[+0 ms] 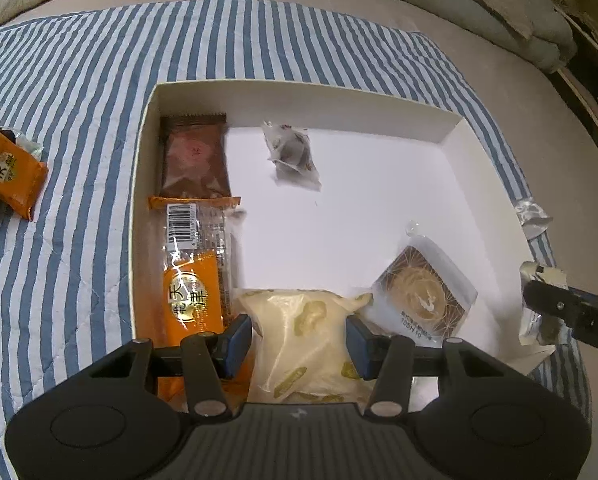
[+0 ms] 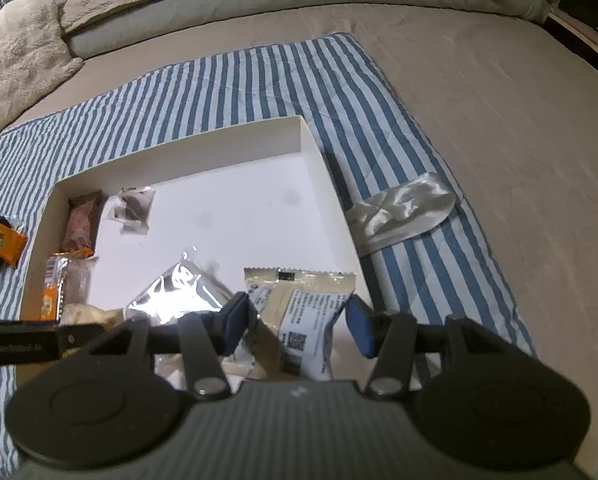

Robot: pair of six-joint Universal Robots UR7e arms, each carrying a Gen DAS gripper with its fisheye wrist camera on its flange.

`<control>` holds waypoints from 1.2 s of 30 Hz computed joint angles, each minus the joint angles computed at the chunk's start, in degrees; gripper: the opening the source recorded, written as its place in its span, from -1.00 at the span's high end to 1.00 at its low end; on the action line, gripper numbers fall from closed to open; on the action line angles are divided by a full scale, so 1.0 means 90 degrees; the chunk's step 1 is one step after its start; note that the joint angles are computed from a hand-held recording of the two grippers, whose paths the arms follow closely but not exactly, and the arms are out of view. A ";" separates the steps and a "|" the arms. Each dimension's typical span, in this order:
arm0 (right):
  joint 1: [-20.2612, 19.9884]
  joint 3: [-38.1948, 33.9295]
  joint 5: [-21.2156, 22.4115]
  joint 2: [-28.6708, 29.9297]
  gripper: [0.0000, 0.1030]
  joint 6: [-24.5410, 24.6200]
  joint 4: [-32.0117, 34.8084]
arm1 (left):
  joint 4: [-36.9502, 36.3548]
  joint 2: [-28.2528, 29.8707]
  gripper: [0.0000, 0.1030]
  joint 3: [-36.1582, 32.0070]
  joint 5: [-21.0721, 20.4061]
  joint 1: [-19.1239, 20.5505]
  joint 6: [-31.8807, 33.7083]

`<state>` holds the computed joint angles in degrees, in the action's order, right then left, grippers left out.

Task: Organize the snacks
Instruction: 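Carry peanut-print bag with left tool while right tool carries white packet into tray, then open left gripper releasing peanut bag while right gripper releases white packet in tray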

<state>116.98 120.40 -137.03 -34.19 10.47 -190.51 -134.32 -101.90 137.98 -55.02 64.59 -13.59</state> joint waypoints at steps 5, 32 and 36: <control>-0.0002 0.0034 -0.0009 -0.0019 -0.15 0.0023 0.0082 | -0.0345 0.0228 -0.01 0.0052 -0.0398 0.0099 0.0267; 0.0055 -0.0201 -0.0419 0.0108 -0.06 0.0294 0.1474 | 0.0239 -0.0278 -0.33 0.0045 -0.0419 -0.0130 0.0129; 0.0119 -0.0324 -0.0128 0.0214 -0.02 0.0095 0.1406 | 0.0287 -0.0334 -0.33 0.0045 -0.0418 -0.0168 0.0168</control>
